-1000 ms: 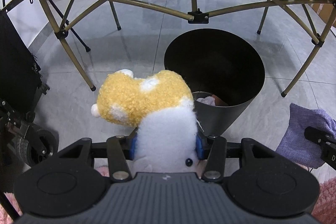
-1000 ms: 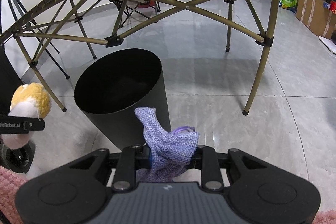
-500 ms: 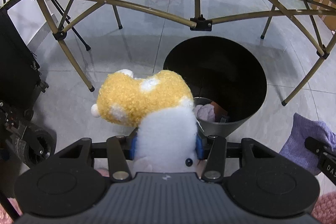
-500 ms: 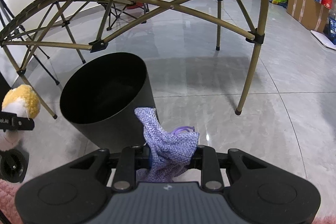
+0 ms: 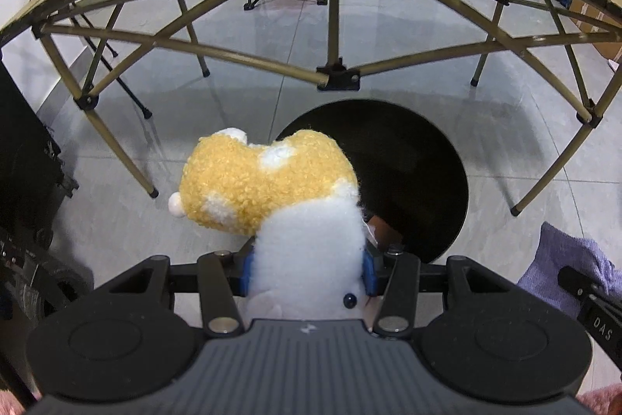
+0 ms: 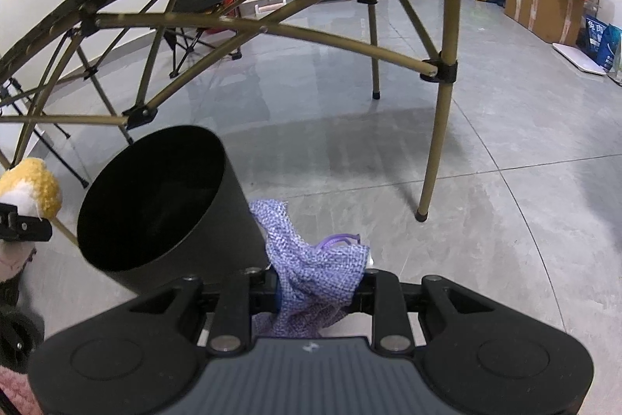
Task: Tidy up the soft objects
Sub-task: 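Lower the left gripper over the bin and release the plush toy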
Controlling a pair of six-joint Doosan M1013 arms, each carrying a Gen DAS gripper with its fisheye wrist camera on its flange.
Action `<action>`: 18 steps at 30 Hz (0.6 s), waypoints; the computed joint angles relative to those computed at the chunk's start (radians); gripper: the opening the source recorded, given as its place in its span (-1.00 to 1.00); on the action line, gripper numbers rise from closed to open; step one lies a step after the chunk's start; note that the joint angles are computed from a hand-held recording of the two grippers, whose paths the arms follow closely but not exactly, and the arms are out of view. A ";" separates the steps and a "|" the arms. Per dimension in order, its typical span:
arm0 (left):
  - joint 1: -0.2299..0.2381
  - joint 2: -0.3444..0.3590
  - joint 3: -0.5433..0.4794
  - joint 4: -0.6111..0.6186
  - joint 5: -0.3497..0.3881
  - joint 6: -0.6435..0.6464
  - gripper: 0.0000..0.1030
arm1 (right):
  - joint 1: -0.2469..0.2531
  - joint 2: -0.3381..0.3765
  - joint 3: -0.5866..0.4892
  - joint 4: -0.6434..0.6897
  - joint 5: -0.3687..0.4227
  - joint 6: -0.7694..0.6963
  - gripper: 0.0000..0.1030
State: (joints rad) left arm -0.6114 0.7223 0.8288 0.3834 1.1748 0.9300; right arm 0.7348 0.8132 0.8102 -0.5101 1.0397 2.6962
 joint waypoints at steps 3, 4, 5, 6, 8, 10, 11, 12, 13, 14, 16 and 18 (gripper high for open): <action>-0.002 0.023 -0.042 0.007 0.011 0.006 -0.03 | -0.005 -0.003 0.007 -0.011 -0.009 0.013 -0.53; -0.002 0.029 -0.053 0.006 0.013 0.008 -0.03 | -0.006 -0.004 0.010 -0.013 -0.011 0.018 -0.53; -0.002 0.035 -0.063 0.005 0.015 0.011 -0.03 | -0.009 -0.005 0.012 -0.017 -0.013 0.024 -0.53; -0.003 0.043 -0.077 0.006 0.019 0.014 -0.03 | -0.010 -0.006 0.015 -0.021 -0.014 0.032 -0.53; -0.004 0.059 -0.105 0.008 0.029 0.021 -0.03 | -0.013 -0.008 0.020 -0.034 -0.013 0.050 -0.53; -0.005 0.077 -0.136 0.003 0.039 0.027 -0.03 | -0.017 -0.011 0.029 -0.043 -0.016 0.070 -0.53; -0.005 0.084 -0.148 0.001 0.042 0.030 -0.03 | -0.019 -0.013 0.034 -0.047 -0.019 0.080 -0.53; -0.005 0.091 -0.162 -0.002 0.045 0.032 -0.03 | -0.020 -0.015 0.039 -0.051 -0.021 0.088 -0.53; -0.006 0.100 -0.178 -0.003 0.050 0.034 -0.03 | -0.021 -0.018 0.044 -0.054 -0.022 0.094 -0.53; -0.007 0.107 -0.192 -0.005 0.054 0.037 -0.03 | -0.023 -0.019 0.048 -0.059 -0.024 0.103 -0.53; -0.007 0.123 -0.222 -0.011 0.063 0.041 -0.03 | -0.025 -0.023 0.057 -0.064 -0.025 0.112 -0.53; -0.008 0.140 -0.253 -0.015 0.074 0.044 -0.03 | -0.027 -0.024 0.063 -0.069 -0.024 0.122 -0.53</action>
State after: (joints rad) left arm -0.6195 0.8627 0.5762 0.3680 1.2486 0.9739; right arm 0.7082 0.7891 0.8730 -0.5787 1.0155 2.8178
